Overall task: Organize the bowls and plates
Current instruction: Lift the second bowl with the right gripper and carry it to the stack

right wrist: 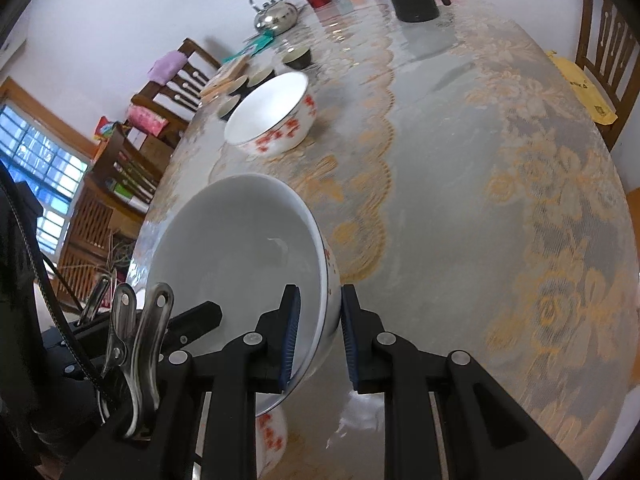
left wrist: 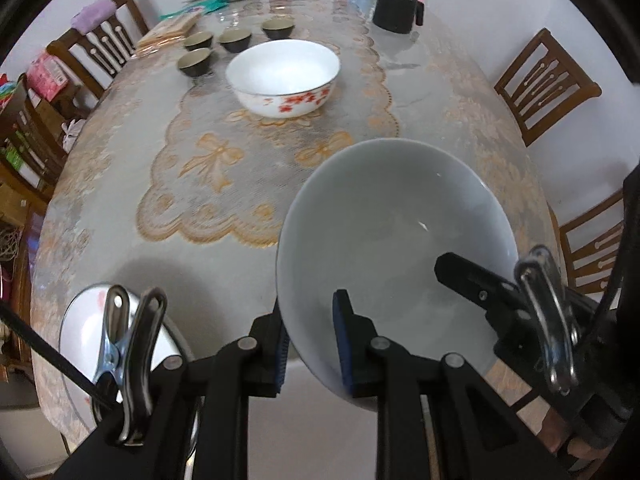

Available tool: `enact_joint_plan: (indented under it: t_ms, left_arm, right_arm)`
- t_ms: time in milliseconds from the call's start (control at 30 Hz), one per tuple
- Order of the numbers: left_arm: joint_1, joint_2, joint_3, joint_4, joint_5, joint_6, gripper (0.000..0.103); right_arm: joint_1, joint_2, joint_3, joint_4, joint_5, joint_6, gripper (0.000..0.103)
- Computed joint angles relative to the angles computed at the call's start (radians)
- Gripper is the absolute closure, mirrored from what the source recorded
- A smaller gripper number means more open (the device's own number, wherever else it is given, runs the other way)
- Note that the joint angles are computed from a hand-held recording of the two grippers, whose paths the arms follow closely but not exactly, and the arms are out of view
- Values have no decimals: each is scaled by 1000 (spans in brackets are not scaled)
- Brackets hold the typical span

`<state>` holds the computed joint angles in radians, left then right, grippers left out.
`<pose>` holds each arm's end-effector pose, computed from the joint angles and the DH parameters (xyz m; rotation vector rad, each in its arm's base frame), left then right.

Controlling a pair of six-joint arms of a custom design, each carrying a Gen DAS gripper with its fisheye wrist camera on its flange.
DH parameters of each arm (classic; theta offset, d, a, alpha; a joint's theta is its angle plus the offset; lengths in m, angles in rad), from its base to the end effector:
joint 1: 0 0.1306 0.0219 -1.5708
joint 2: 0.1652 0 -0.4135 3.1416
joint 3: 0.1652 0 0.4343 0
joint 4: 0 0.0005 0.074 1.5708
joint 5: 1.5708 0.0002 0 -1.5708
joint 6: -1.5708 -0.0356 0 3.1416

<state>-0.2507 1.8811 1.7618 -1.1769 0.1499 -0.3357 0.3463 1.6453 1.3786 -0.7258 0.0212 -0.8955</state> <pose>0.6494 -0.1723 0.3414 0.8534 2.7243 -0.1974 0.5636 0.2020 0.3259 0.7201 2.5254 0.4318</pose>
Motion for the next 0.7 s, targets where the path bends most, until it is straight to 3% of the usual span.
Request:
enact_joint_plan:
  t_ms: [367, 700]
  left_arm:
    - [75, -116, -118, 15, 23, -76, 82]
    - [110, -149, -193, -7, 51, -123, 82]
  right_arm:
    - [113, -2, 26, -69, 34, -65, 81]
    - [172, -7, 26, -127, 78, -117, 81]
